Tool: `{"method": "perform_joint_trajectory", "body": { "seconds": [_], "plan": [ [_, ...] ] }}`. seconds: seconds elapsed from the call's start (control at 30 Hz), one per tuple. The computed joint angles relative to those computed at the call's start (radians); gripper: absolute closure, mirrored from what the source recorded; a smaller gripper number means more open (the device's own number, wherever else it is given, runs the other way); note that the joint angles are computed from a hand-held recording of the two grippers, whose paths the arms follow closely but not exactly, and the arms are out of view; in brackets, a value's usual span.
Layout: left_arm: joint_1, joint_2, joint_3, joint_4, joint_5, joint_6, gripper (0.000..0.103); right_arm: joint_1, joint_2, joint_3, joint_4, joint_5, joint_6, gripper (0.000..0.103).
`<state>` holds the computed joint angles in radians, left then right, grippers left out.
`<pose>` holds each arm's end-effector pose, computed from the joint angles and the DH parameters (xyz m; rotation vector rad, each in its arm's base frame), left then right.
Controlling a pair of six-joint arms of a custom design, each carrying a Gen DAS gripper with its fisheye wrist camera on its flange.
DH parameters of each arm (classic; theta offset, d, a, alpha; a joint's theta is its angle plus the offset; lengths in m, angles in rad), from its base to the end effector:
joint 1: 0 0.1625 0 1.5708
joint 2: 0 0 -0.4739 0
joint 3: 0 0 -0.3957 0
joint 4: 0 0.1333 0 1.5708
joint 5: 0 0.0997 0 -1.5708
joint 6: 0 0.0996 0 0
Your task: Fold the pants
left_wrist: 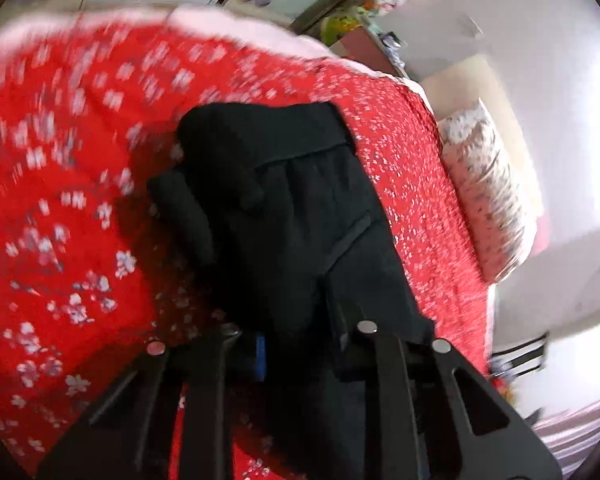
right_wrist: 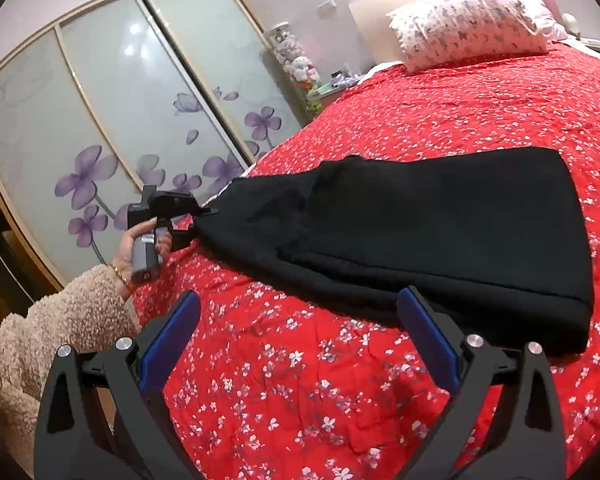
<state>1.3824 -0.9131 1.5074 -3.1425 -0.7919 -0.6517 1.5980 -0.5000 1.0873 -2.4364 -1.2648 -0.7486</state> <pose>0.0626 -0.7572 0.3590 -1.0496 2.1923 -1.5503 0.1868 -0.8625 0.1065 -1.1571 2.6658 -0.5389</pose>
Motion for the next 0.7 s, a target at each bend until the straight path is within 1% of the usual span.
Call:
{"method": "perform_joint_trajectory", "body": {
  "seconds": [0.03, 0.07, 0.1, 0.17, 0.2, 0.27, 0.3, 0.37, 0.4, 0.5, 0.53, 0.6, 0.7],
  "plan": [
    [-0.015, 0.006, -0.013, 0.017, 0.039, 0.03, 0.084, -0.002, -0.003, 0.001, -0.004, 0.012, 0.007, 0.002],
    [-0.038, 0.019, -0.042, 0.049, 0.102, 0.08, 0.085, -0.004, -0.006, 0.001, -0.009, 0.021, 0.014, 0.002],
    [-0.054, 0.027, -0.059, 0.067, 0.142, 0.112, 0.085, -0.006, -0.01, 0.004, -0.021, 0.034, 0.026, 0.002],
    [-0.091, 0.055, -0.11, 0.107, 0.228, 0.205, 0.086, -0.011, -0.013, 0.001, -0.034, 0.058, 0.044, 0.002],
    [-0.113, 0.078, -0.149, 0.121, 0.273, 0.27, 0.086, -0.015, -0.016, 0.004, -0.054, 0.076, 0.062, 0.002],
    [-0.148, 0.121, -0.215, 0.117, 0.328, 0.385, 0.087, -0.022, -0.02, 0.004, -0.075, 0.105, 0.09, 0.002],
    [-0.17, 0.153, -0.261, 0.101, 0.349, 0.467, 0.087, -0.024, -0.022, 0.003, -0.079, 0.115, 0.1, 0.002],
    [-0.203, 0.216, -0.355, 0.082, 0.359, 0.603, 0.088, -0.029, -0.026, 0.001, -0.102, 0.131, 0.124, 0.002],
    [-0.216, 0.238, -0.387, 0.077, 0.354, 0.648, 0.088, -0.031, -0.026, -0.001, -0.115, 0.131, 0.133, 0.002],
    [-0.258, 0.316, -0.488, 0.081, 0.331, 0.779, 0.088, -0.036, -0.027, -0.01, -0.177, 0.105, 0.188, 0.002],
    [-0.27, 0.338, -0.513, 0.095, 0.316, 0.804, 0.088, -0.037, -0.028, -0.011, -0.217, 0.086, 0.216, 0.002],
    [-0.293, 0.378, -0.552, 0.119, 0.294, 0.844, 0.089, -0.043, -0.03, -0.013, -0.257, 0.082, 0.244, 0.002],
    [-0.323, 0.435, -0.59, 0.159, 0.26, 0.891, 0.09, -0.062, -0.035, -0.022, -0.324, 0.111, 0.324, 0.002]
  ]
}}
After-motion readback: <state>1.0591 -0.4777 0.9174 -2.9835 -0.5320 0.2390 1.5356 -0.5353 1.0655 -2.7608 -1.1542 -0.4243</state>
